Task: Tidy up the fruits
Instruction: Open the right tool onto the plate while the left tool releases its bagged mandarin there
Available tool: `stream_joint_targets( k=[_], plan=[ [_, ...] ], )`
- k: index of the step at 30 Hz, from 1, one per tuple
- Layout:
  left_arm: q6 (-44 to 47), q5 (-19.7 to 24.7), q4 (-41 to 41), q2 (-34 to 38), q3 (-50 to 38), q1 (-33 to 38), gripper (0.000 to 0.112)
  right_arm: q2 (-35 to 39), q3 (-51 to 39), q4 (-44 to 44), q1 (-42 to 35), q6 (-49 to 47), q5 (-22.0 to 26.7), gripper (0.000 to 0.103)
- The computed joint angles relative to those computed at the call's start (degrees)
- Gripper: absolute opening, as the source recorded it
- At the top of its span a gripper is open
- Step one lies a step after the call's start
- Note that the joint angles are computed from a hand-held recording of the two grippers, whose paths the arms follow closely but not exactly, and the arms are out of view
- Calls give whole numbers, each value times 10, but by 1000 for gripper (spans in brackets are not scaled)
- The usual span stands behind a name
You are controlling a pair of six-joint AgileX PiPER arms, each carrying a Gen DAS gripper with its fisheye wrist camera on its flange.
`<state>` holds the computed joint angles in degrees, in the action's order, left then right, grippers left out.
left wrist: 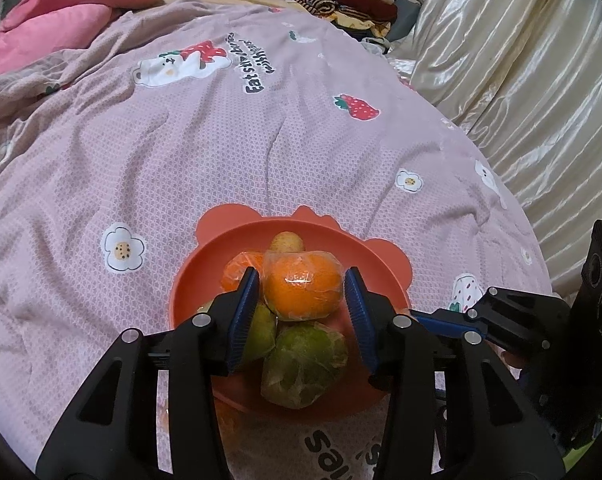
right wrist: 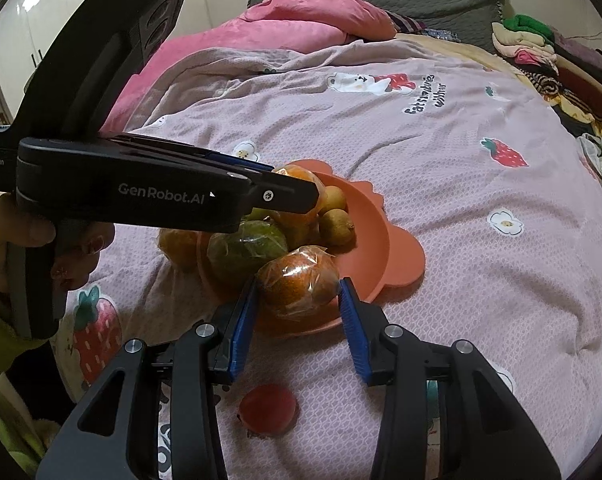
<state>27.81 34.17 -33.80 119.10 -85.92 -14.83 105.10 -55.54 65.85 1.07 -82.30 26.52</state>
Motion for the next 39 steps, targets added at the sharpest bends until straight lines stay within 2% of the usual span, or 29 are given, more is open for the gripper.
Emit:
stream_joint_targets(
  k=[11,25,27,32,39],
  plan=[
    [2,-2,-2,-4,5,-1,36,-11,7,-3,-3,0,8,41],
    [2,-8,-4,-15,14,-2,37,-30,25,3,-16,0,9,56],
    [4,-9,-6,-19,16,-2,41,-32,27,4,-19,1,10,59],
    [6,-12,-8,-30,24,-4,41,-37,31,7,-22,1,9,63],
    [7,-20,-10,-45,37,-5,50,-50,41,5,-20,4,2,66]
  ],
)
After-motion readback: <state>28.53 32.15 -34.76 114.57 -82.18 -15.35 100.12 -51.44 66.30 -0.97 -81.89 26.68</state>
